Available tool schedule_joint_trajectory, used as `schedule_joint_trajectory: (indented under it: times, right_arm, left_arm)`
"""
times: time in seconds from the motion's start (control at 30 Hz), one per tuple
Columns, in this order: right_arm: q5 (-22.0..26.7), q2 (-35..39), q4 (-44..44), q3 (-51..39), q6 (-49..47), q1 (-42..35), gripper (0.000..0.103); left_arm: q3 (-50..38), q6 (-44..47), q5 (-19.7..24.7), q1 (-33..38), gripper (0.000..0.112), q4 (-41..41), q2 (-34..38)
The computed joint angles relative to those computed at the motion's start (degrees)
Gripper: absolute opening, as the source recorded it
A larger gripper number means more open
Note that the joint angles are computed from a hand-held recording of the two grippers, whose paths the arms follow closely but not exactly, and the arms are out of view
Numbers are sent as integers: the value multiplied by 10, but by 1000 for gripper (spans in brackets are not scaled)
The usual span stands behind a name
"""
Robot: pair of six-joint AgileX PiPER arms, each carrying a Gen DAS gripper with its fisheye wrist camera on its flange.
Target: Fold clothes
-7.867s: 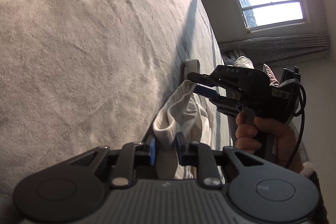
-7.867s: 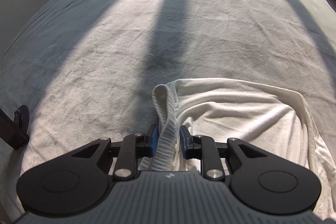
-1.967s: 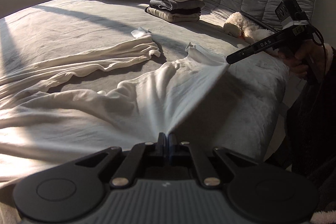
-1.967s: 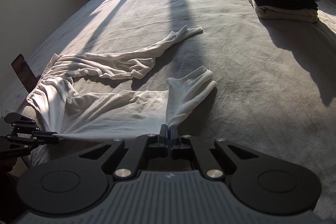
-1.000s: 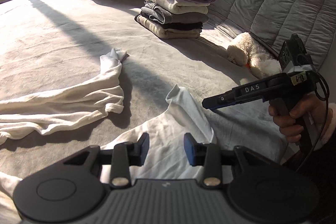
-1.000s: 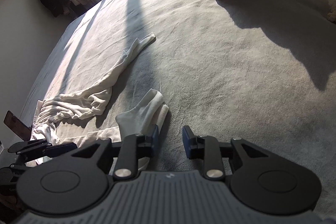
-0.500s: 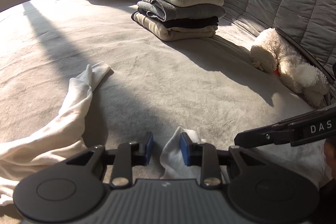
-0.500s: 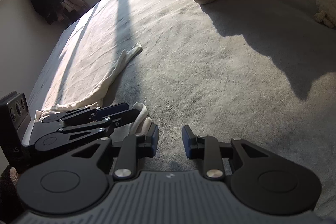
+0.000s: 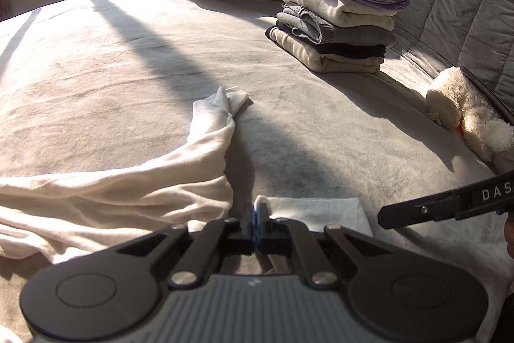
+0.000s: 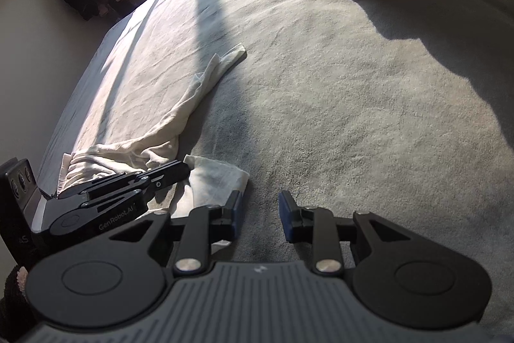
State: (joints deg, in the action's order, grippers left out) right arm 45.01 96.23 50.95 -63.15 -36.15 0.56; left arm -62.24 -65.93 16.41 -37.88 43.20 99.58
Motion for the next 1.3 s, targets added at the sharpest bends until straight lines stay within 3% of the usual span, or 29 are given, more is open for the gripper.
schedule_joint_trajectory:
  times: [0.3, 0.43, 0.5, 0.57, 0.6, 0.7, 1.03, 1.3]
  right_arm:
    - [-15, 25, 27, -15, 23, 22, 33]
    - [-48, 35, 49, -15, -52, 53, 33]
    - [-101, 35, 56, 2, -109, 79, 27]
    - [-152, 25, 71, 27, -156, 96, 4]
    - [-159, 23, 85, 35, -176, 96, 1]
    - [-154, 3, 162, 70, -257, 72, 0]
    - [-142, -162, 263, 210, -413, -13, 0]
    - [-80, -271, 203, 276, -375, -119, 0]
  left_arm:
    - [26, 7, 10, 12, 1, -5, -23]
    - [26, 10, 7, 14, 1, -13, -22]
    - [23, 8, 11, 13, 1, -10, -19]
    - [19, 2, 14, 10, 1, -3, -16]
    - [17, -6, 16, 8, 1, 7, -15]
    - [11, -36, 18, 0, 1, 40, -13]
    - [-75, -60, 43, -64, 1, 87, 30]
    - [-186, -4, 80, -133, 1, 68, 96]
